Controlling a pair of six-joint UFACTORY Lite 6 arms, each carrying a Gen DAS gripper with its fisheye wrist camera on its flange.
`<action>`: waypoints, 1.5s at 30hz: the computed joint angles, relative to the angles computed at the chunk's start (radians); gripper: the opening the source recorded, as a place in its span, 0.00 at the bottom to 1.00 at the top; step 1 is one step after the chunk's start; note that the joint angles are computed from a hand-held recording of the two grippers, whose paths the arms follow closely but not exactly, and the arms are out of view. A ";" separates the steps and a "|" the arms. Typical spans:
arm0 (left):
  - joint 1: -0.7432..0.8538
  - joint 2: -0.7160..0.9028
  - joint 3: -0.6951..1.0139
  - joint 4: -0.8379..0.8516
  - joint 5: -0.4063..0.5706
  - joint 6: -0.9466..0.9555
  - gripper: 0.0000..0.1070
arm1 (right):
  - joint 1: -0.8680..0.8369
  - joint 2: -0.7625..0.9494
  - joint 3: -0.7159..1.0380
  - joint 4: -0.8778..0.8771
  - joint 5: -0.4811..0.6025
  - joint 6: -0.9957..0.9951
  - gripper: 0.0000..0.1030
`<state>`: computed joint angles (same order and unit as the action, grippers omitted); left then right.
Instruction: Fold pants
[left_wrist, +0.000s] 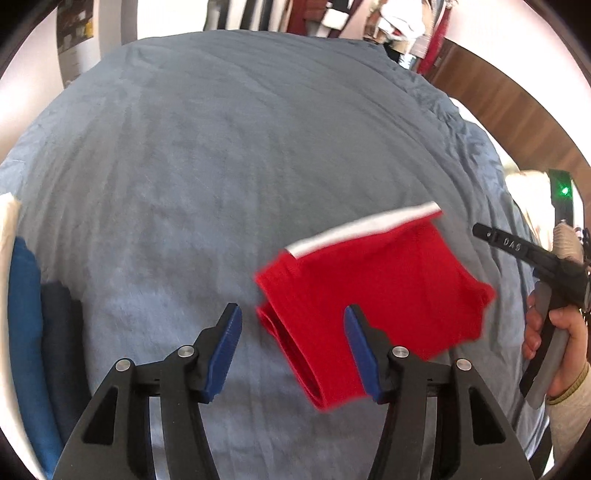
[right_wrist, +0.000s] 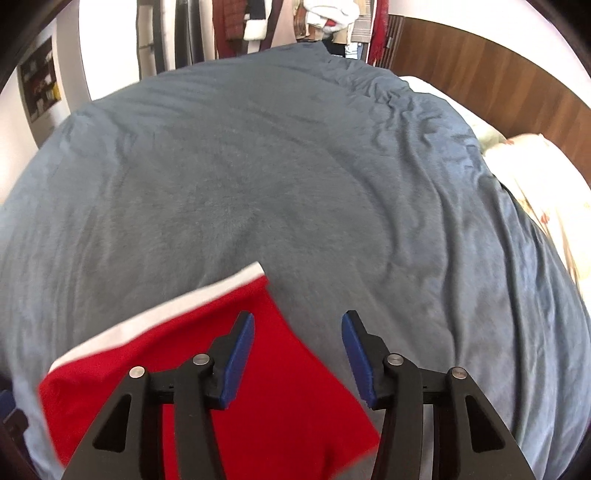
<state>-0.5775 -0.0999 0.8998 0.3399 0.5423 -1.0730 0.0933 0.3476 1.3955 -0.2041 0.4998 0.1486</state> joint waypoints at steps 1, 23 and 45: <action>-0.038 -0.005 -0.001 0.016 0.021 -0.038 0.53 | -0.021 -0.033 -0.030 0.049 -0.002 -0.055 0.48; -0.110 0.066 -0.108 -0.020 -0.188 -0.152 0.50 | -0.239 -0.377 -0.476 0.514 0.094 -0.662 0.48; -0.114 0.074 -0.132 -0.319 -0.275 0.144 0.16 | -0.251 -0.310 -0.481 0.645 0.117 -0.781 0.22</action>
<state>-0.6914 -0.0259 0.7674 0.0211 0.2672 -0.9289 -0.1575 0.0378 0.9150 0.4409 0.6172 -0.6329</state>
